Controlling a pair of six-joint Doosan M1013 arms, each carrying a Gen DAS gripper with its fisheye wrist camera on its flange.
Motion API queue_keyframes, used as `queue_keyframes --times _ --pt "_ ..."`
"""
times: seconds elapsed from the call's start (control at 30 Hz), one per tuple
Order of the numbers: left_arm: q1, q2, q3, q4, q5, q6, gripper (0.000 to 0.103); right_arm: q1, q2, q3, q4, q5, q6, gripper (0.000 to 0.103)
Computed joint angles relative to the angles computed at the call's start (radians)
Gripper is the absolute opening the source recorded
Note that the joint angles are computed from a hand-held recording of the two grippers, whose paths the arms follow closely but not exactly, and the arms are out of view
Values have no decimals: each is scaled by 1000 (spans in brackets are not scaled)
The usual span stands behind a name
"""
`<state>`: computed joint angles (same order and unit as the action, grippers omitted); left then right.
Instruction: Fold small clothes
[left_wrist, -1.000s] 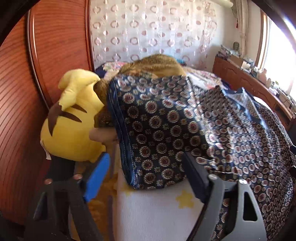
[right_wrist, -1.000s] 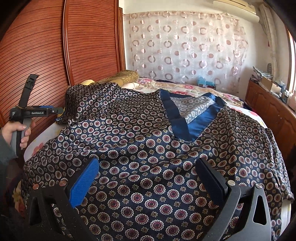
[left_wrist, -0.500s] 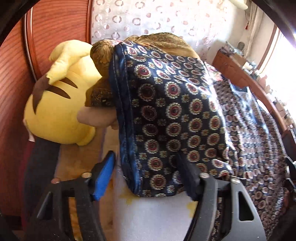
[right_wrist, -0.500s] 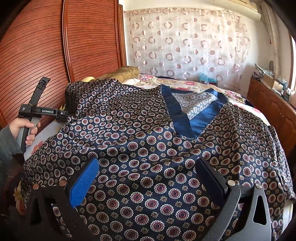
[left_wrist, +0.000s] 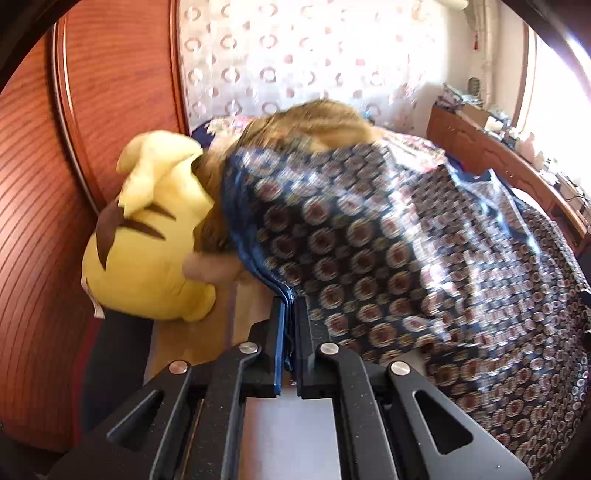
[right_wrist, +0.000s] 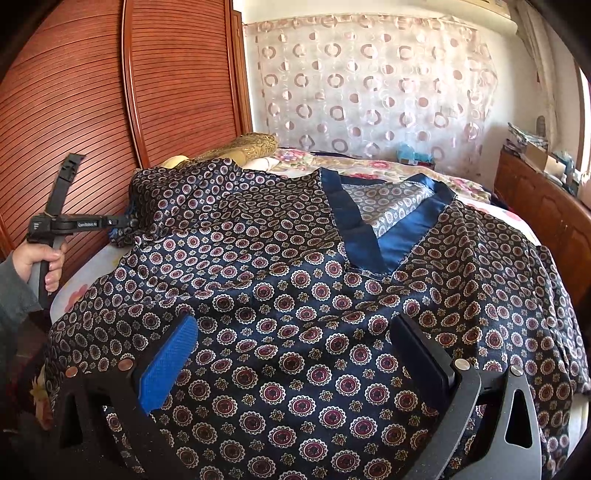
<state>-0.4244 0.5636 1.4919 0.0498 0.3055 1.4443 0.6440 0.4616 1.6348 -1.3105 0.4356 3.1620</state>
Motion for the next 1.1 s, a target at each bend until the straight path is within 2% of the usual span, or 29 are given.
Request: queue_keyframes --times 0.1,0.27,0.43,0.5,0.7,0.73,0.77,0.83,0.9,0.97,1.07,1.1 --pt "-13 -21 11 -53 -50 60 4 -1 0 0 1 -2 0 103" --pt "-37 -38 -5 -310 -82 340 4 -3 -2 3 -4 -8 11 103" --pt "-71 -30 -54 -589 -40 657 4 -5 -4 6 -6 -14 20 103" --pt "-85 -28 -61 -658 -20 741 4 -5 -5 8 -6 -14 24 103" --pt "-109 -47 -28 -736 -7 819 6 -6 -7 11 -7 -22 34 103" --pt "-108 -53 -19 -756 -8 835 9 -7 -7 11 -6 -24 35 103" --pt "-106 -56 -16 -765 -10 845 18 -8 -8 11 -3 -26 33 103" --pt "-107 -71 7 -814 -42 896 23 -8 -8 11 0 -28 31 103" --pt "-107 -81 24 -849 -72 932 38 -8 -8 12 2 -28 32 103" --pt "-103 -95 45 -938 -101 1023 41 -8 -10 13 1 -29 32 103" --pt "-97 -107 65 -927 -131 1006 59 -13 -14 14 26 -47 1 103" --pt "-92 -112 76 -990 -141 1066 68 -15 -16 13 32 -51 -10 102"
